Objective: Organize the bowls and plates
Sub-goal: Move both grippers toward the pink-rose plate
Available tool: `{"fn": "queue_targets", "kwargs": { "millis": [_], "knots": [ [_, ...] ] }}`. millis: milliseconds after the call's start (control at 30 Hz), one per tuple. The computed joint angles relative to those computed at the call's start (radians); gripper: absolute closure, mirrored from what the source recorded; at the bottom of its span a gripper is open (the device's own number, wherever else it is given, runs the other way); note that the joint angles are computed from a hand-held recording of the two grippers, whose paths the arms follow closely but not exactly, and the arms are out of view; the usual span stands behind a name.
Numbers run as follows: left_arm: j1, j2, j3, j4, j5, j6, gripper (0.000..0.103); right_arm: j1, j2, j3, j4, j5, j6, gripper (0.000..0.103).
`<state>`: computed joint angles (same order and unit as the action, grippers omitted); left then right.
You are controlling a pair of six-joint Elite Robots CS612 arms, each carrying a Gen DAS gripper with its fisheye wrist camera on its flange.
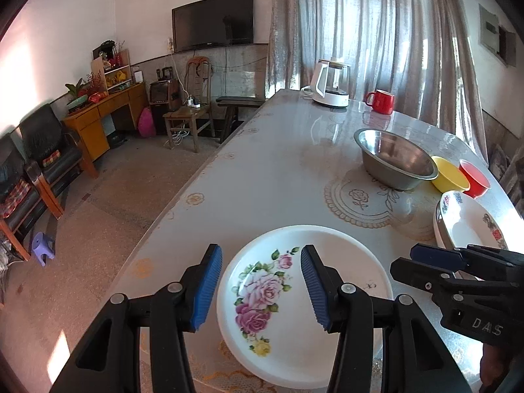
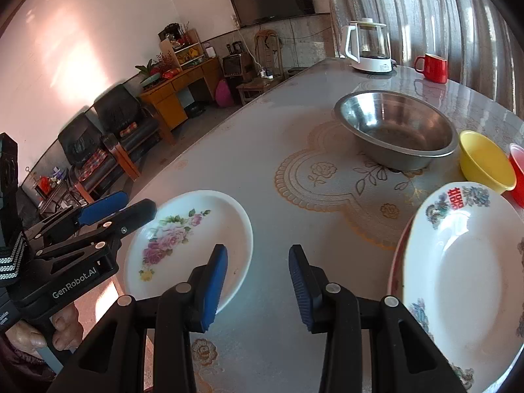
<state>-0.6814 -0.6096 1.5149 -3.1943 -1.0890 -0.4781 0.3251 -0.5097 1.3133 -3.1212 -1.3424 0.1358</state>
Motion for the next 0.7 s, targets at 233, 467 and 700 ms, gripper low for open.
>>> {"fn": "queue_targets", "kwargs": {
  "millis": [233, 467, 700],
  "knots": [
    [0.012, -0.007, 0.027, 0.004, -0.001, -0.04, 0.052, 0.01, 0.023, -0.048, 0.052, 0.027, -0.009, 0.064],
    [0.015, -0.002, 0.018, 0.016, -0.008, -0.051, 0.052, 0.016, 0.033, -0.064, 0.069, 0.025, -0.01, 0.064],
    [0.017, 0.001, 0.018, 0.032, -0.023, -0.065, 0.052, 0.013, 0.036, -0.07, 0.078, 0.026, -0.003, 0.064]
  ]
}}
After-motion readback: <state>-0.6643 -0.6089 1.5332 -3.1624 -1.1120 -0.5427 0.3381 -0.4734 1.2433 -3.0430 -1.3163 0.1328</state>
